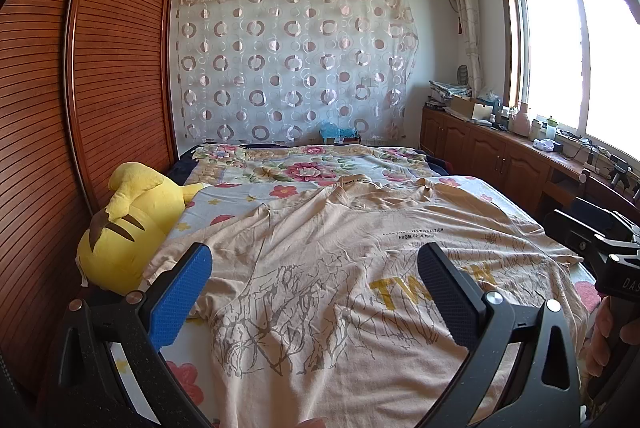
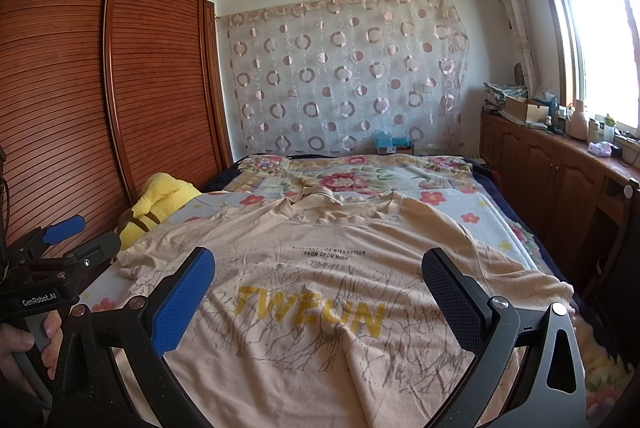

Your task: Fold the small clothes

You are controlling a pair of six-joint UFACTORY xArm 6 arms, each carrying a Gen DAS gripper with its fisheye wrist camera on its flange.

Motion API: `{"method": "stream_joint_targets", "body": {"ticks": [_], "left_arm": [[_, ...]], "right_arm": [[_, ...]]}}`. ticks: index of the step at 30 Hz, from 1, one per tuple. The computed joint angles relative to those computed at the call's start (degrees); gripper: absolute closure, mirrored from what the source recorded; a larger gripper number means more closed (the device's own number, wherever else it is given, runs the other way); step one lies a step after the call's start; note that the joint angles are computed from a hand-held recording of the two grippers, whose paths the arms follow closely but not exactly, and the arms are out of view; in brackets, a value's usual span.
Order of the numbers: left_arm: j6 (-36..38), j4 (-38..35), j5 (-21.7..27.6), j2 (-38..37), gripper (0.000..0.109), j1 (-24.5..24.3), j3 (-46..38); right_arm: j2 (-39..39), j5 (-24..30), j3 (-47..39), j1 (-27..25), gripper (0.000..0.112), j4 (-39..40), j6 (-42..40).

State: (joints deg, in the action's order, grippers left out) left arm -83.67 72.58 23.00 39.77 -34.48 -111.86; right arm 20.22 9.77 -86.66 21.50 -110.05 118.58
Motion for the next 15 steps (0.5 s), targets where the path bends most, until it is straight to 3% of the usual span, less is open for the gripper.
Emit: {"method": "stream_joint_targets", "body": {"ticks": [8,15], "left_arm": [[0.36,-0.38,0.08,0.06,0.006,-0.05,-0.1],[6.17,-6.78,0.47,0.85,0.006,0.64,-0.88]], "right_arm": [[0.05,-0.19,-0.09,-0.11,0.009,-0.1,0.08],[2.14,-2.62,-1.9,-1.08,0.009,3.42,-3.93]]}}
